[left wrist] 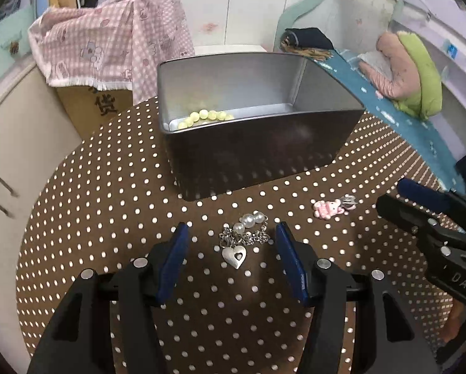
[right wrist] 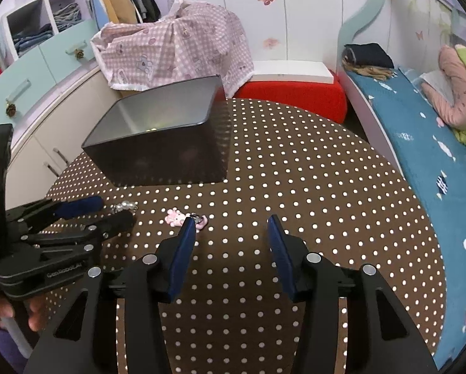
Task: Organize jewelry
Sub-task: 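Withdraw both tools from the box back over the table, then grasp the silver heart pendant with pearls with the left tool, then grasp the pink cat charm with the right tool while the left tool holds the pendant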
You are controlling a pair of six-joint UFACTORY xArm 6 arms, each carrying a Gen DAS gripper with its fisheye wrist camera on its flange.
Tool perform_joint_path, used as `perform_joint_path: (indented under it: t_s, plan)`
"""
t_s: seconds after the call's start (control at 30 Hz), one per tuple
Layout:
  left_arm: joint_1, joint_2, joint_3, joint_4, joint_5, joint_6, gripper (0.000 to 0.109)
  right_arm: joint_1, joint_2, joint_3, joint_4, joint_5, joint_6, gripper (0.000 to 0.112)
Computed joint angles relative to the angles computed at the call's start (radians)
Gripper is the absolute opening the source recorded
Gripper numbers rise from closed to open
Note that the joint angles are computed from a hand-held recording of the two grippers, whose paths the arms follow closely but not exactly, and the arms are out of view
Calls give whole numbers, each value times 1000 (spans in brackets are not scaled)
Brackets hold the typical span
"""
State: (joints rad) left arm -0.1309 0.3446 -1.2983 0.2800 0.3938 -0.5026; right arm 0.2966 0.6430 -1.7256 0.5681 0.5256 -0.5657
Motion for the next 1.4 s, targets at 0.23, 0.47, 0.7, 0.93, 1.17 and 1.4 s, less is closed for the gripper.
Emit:
perform_joint_path:
  t_s: [0.23, 0.47, 0.7, 0.93, 1.17, 1.4]
  plan:
    - [-7, 5, -8, 114, 7, -51, 14, 6, 28, -33, -2, 18, -3, 47]
    - [4, -38, 51, 57, -28, -20, 8, 28, 66, -83, -52, 49, 12, 47]
    - [26, -94, 108, -3, -77, 27, 8, 54, 94, -118, -119, 30, 33, 50]
    - [31, -119, 135, -96, -100, 92, 8, 71, 86, -114, -100, 38, -22, 26]
    - [32, -137, 153, -133, -107, 121, 8, 74, 73, -93, -109, 33, -14, 7]
    - [29, -161, 175, -154, -116, 126, 8, 66, 45, -65, -82, 29, -15, 18]
